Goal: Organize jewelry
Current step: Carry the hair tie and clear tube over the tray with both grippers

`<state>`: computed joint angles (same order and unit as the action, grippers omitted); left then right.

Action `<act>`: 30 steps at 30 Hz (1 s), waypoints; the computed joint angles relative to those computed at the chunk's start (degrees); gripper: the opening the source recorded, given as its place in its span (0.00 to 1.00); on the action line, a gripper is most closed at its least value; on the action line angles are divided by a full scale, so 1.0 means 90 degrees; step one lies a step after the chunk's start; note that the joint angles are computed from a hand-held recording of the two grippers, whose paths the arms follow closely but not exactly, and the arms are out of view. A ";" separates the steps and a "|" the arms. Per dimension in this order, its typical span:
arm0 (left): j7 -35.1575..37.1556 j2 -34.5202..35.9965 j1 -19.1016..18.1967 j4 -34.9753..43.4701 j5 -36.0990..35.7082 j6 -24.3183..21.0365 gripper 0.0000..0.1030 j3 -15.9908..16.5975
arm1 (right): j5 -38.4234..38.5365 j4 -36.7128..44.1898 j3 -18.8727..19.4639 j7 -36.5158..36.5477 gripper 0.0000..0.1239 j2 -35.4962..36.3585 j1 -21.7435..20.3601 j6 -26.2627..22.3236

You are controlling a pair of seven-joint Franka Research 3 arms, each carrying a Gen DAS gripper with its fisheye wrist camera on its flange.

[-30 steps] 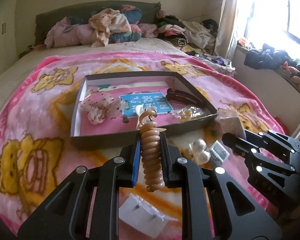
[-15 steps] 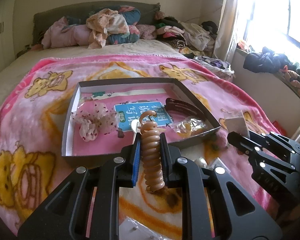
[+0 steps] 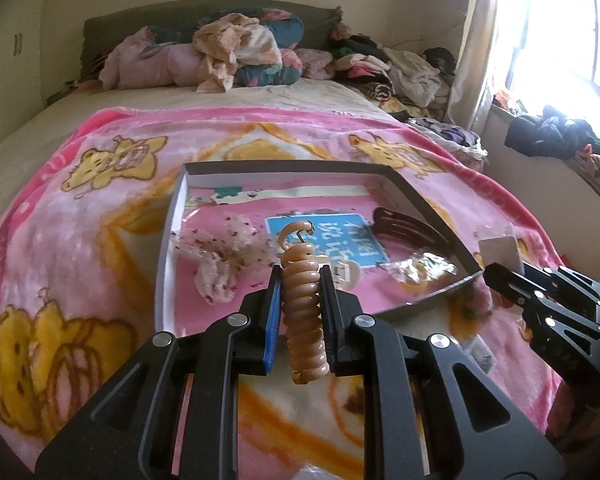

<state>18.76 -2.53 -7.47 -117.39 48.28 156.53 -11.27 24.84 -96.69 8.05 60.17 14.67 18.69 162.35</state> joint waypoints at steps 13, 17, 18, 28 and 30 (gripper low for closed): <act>0.0033 0.0204 0.0144 0.0112 -0.0043 0.0042 0.11 0.0160 | -0.0487 0.1049 -0.0066 0.0319 0.17 0.0734 0.0168 -0.0310; 0.0049 0.0286 0.0144 0.0165 -0.0056 0.0049 0.11 0.0198 | -0.0588 0.1401 -0.0070 0.0381 0.17 0.0960 0.0198 -0.0428; 0.0058 0.0283 0.0147 0.0151 -0.0066 0.0064 0.11 0.0211 | -0.0599 0.1474 -0.0063 0.0388 0.17 0.1005 0.0199 -0.0451; 0.0167 0.0470 0.0128 0.0227 -0.0144 0.0073 0.11 0.0283 | -0.0925 0.2324 -0.0162 0.0614 0.18 0.1562 0.0337 -0.0924; 0.0216 0.0500 0.0121 0.0233 -0.0189 0.0083 0.11 0.0293 | -0.1013 0.2434 -0.0203 0.0695 0.18 0.1642 0.0374 -0.1004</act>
